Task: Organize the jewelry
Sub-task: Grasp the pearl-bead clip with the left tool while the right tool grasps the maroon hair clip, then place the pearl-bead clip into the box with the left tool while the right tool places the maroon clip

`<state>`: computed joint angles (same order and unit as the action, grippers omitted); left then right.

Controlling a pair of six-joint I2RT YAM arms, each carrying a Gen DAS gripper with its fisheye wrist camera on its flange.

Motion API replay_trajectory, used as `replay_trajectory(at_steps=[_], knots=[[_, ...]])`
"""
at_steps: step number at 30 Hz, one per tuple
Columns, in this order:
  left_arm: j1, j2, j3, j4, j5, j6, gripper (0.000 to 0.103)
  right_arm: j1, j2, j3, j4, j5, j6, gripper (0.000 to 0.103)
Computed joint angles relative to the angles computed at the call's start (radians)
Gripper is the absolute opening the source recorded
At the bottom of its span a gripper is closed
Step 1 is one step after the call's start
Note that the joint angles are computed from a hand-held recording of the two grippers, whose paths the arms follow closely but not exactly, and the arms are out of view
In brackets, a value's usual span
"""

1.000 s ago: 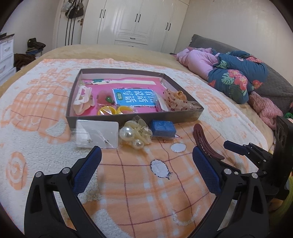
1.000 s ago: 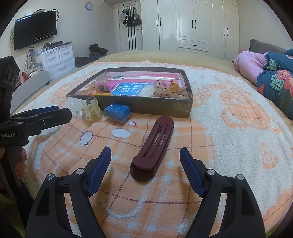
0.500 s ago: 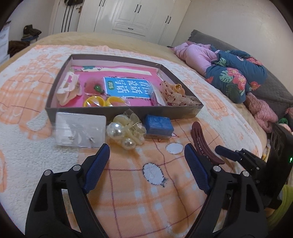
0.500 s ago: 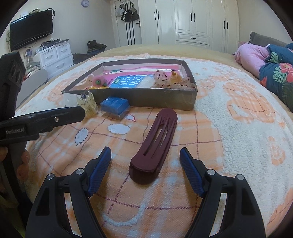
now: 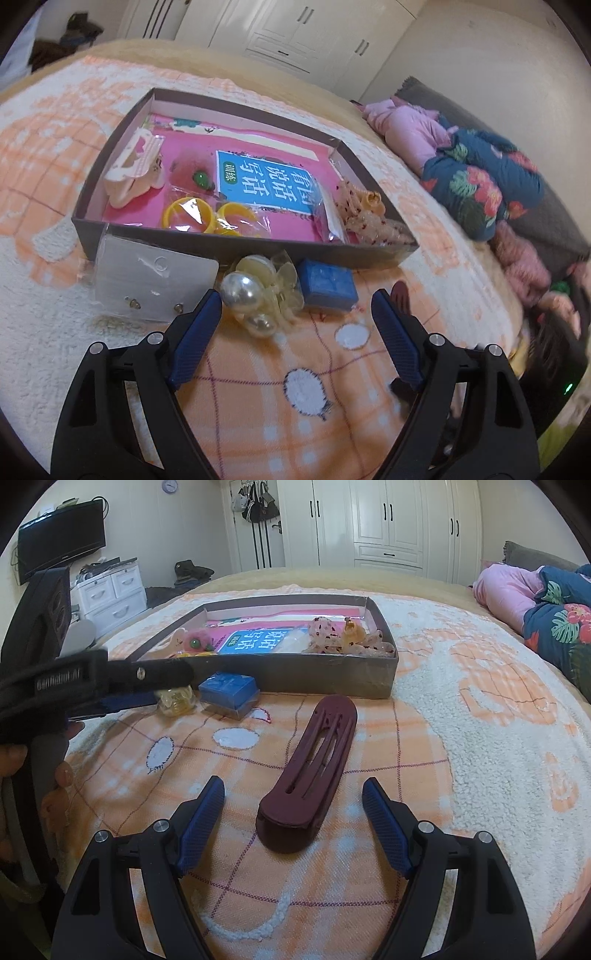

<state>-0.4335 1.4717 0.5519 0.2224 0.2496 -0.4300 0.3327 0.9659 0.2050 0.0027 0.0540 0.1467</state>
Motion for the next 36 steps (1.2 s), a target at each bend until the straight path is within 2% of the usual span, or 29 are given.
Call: replay_trajectory(at_steps=[3, 8, 12, 14, 16, 20, 24, 36], knots=[[0.013, 0.02, 0.003, 0.026, 0.022, -0.04, 0.067, 0.001, 0.0, -0.001, 0.0, 0.0, -0.001, 0.075], [0.028, 0.056, 0.009, 0.052, 0.044, -0.074, 0.048, -0.007, 0.01, -0.001, 0.01, -0.002, -0.004, 0.074], [0.038, 0.056, 0.003, 0.064, 0.053, -0.077, 0.039, -0.002, 0.035, 0.007, 0.026, 0.009, 0.003, 0.067], [0.039, 0.057, 0.002, 0.065, 0.05, -0.073, 0.031, -0.001, 0.048, 0.009, 0.035, 0.014, 0.002, 0.062], [0.042, 0.058, -0.003, 0.071, 0.056, -0.07, 0.031, 0.004, 0.061, 0.01, 0.042, 0.024, -0.002, 0.058], [0.037, 0.048, -0.008, 0.069, 0.053, -0.052, 0.031, 0.013, 0.057, 0.007, 0.036, 0.05, -0.013, 0.042], [0.025, 0.025, -0.02, 0.067, 0.046, -0.037, 0.031, 0.006, 0.032, -0.001, 0.024, 0.058, -0.018, 0.033], [-0.016, -0.1, -0.06, 0.024, -0.011, 0.014, 0.031, 0.018, -0.156, -0.014, -0.087, 0.064, -0.02, 0.031]])
